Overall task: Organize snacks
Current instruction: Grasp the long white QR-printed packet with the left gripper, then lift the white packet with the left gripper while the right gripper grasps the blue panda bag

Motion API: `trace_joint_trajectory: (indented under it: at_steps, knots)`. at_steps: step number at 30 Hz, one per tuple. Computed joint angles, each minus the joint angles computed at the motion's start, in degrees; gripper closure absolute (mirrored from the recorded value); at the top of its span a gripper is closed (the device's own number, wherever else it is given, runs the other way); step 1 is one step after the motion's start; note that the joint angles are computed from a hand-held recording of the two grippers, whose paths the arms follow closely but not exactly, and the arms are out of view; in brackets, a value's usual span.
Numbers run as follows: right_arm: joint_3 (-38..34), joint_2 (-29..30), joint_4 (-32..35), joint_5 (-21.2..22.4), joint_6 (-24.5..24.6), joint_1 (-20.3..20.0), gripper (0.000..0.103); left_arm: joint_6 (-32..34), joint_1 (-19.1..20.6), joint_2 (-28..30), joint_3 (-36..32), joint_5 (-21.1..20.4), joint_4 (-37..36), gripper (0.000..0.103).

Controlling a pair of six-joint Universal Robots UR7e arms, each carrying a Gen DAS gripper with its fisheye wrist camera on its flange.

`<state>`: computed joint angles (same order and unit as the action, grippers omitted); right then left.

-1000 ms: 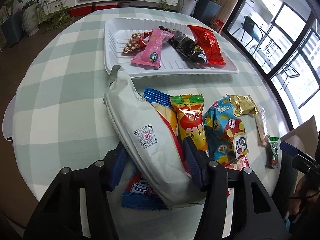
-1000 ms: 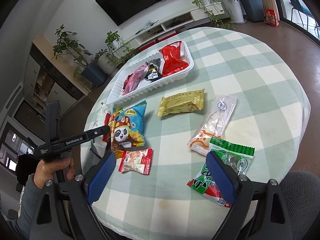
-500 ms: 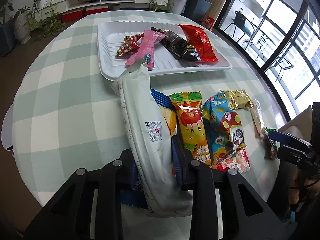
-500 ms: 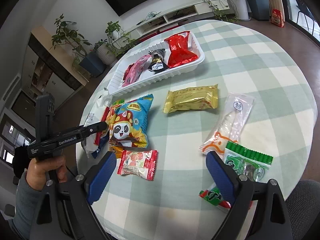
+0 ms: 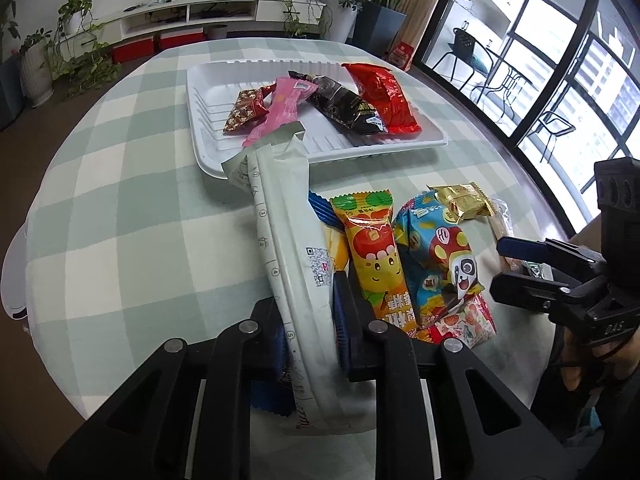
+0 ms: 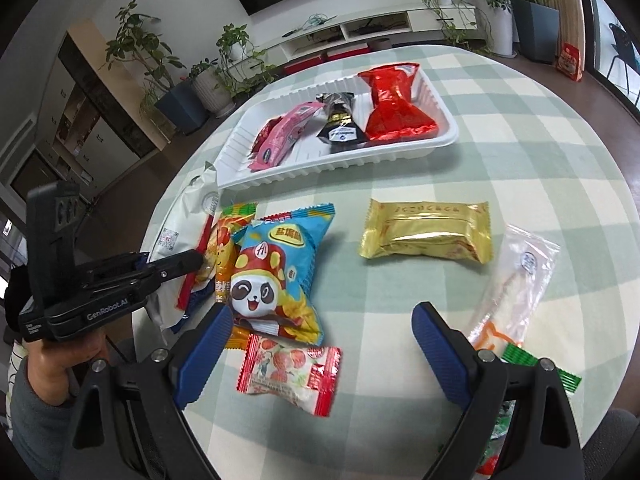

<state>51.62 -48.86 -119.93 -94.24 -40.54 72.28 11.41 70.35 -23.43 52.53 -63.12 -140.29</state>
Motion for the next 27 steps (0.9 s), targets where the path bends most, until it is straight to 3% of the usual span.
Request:
trace_joint_trajectory:
  at_steps: [10, 19, 22, 24, 27]
  knots:
    - [-3.40, 2.79, 2.59, -0.64, -0.40, 1.20, 0.013, -0.44, 0.39, -1.36, 2.41, -2.11, -2.80, 0.088]
    - [-9.25, 6.94, 7.77, -3.13, -0.15, 2.01, 0.026, -0.91, 0.59, -1.68, 2.90, -3.20, -3.00, 0.088]
    - [-9.52, 7.45, 8.31, -3.63, -0.85, 2.26, 0.034, -0.85, 0.57, -1.66, 2.93, -3.32, -2.84, 0.088]
    - [-9.45, 7.56, 8.43, -3.43, -1.57, 2.33, 0.048, -0.56, 0.44, -1.63, 2.87, -3.26, -2.49, 0.088]
    - [-9.31, 7.61, 8.85, -2.87, -2.53, 2.36, 0.052, -0.28, 0.36, -1.72, 3.07, -3.34, -2.63, 0.089]
